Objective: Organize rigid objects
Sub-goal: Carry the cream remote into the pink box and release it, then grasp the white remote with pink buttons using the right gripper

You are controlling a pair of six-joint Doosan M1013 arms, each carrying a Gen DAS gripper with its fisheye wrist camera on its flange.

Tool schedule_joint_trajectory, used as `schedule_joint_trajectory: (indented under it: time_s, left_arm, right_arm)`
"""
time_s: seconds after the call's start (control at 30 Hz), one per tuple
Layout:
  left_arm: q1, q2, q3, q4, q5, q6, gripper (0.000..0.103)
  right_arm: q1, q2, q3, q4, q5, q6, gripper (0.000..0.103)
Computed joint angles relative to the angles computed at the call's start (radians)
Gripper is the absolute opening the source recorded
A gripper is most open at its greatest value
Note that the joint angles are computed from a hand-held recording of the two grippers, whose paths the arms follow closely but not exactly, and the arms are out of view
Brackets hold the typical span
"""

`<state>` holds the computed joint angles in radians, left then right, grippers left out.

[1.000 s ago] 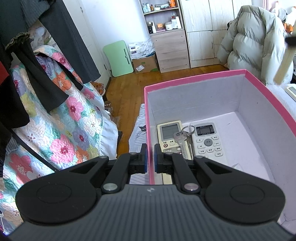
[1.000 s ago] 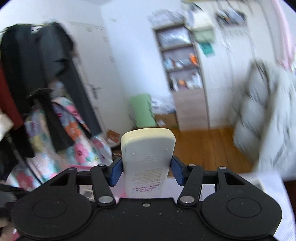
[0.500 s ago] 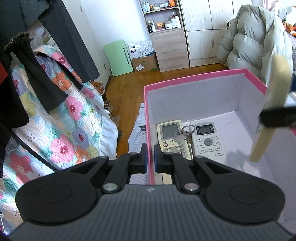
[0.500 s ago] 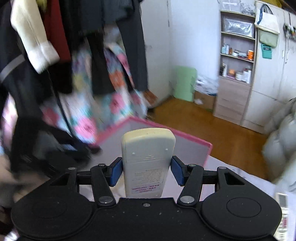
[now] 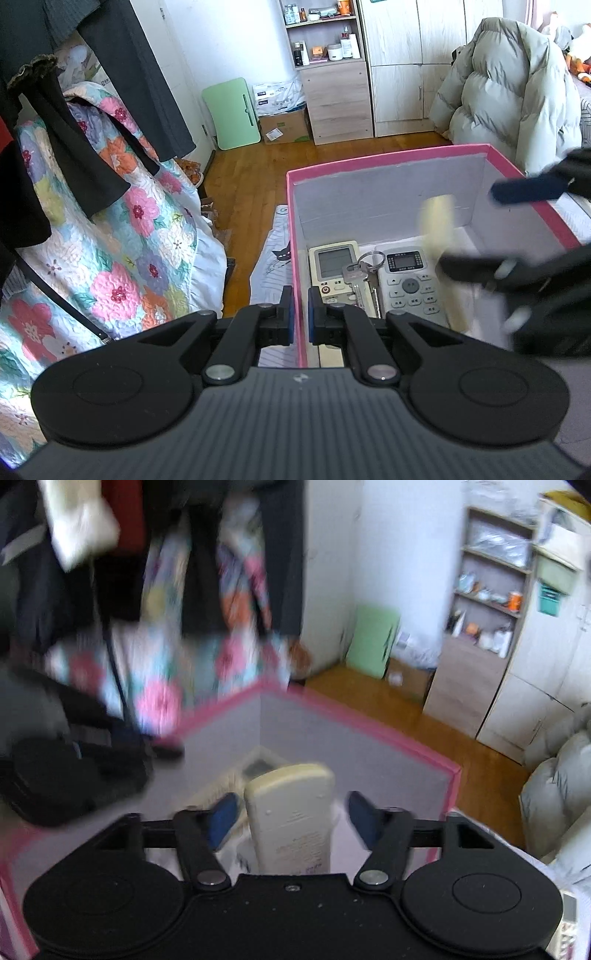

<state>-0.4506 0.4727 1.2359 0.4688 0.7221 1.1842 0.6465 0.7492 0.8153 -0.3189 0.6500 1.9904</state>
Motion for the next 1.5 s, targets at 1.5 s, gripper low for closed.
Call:
schedule_joint_trajectory:
  time_s: [1.5]
  left_arm:
    - [-0.003,-0.012,0.027,0.08,-0.042,-0.054,0.005]
  right_arm:
    - [-0.11,-0.181,0.386,-0.381,0.203,0.746,0.058]
